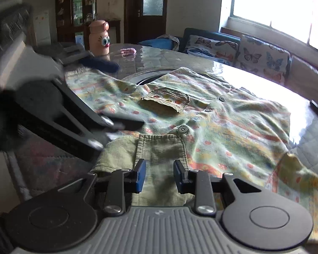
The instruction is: Fold clothes
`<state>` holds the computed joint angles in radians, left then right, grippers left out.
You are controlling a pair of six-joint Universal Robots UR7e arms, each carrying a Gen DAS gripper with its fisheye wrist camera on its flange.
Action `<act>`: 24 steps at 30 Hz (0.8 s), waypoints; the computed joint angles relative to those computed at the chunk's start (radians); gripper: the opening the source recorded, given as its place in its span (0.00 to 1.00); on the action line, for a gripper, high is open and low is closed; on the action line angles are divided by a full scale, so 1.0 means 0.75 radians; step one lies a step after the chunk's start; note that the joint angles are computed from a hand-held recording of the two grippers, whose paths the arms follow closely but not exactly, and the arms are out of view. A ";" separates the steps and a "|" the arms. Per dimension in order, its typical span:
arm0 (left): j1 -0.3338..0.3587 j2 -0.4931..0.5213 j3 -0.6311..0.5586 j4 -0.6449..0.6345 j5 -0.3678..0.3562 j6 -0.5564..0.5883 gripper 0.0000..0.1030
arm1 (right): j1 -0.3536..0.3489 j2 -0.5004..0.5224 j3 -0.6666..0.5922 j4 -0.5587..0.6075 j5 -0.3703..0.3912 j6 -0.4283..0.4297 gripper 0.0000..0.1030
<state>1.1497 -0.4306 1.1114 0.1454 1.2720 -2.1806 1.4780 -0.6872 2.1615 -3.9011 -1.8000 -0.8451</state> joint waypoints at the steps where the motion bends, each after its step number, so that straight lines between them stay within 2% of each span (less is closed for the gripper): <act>1: 0.000 0.015 -0.014 0.008 -0.016 0.011 1.00 | -0.004 -0.009 0.012 -0.004 0.010 0.015 0.35; 4: 0.006 0.045 -0.040 0.030 -0.052 0.034 1.00 | -0.019 -0.024 0.047 -0.066 0.018 0.065 0.35; 9: 0.011 0.037 -0.023 0.027 -0.055 0.043 1.00 | -0.045 -0.046 0.078 -0.049 0.000 0.111 0.35; 11: 0.007 0.028 -0.015 0.020 -0.059 0.050 1.00 | -0.055 -0.070 0.094 -0.050 0.030 0.135 0.36; 13: 0.002 0.019 -0.005 0.008 -0.057 0.051 1.00 | -0.066 -0.086 0.106 -0.072 0.061 0.159 0.44; 16: -0.011 0.011 -0.003 -0.009 -0.045 0.035 1.00 | -0.081 -0.075 0.089 -0.137 0.067 0.187 0.47; 20: -0.030 0.025 -0.025 -0.010 -0.031 0.026 1.00 | -0.111 -0.082 0.066 -0.085 0.059 0.246 0.47; 24: -0.044 0.054 -0.059 0.010 -0.024 0.028 1.00 | -0.147 -0.110 0.107 -0.079 0.096 0.280 0.49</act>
<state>1.1166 -0.3900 1.0674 0.1530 1.2536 -2.1592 1.3678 -0.7693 2.2420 -3.9605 -1.7281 -0.6354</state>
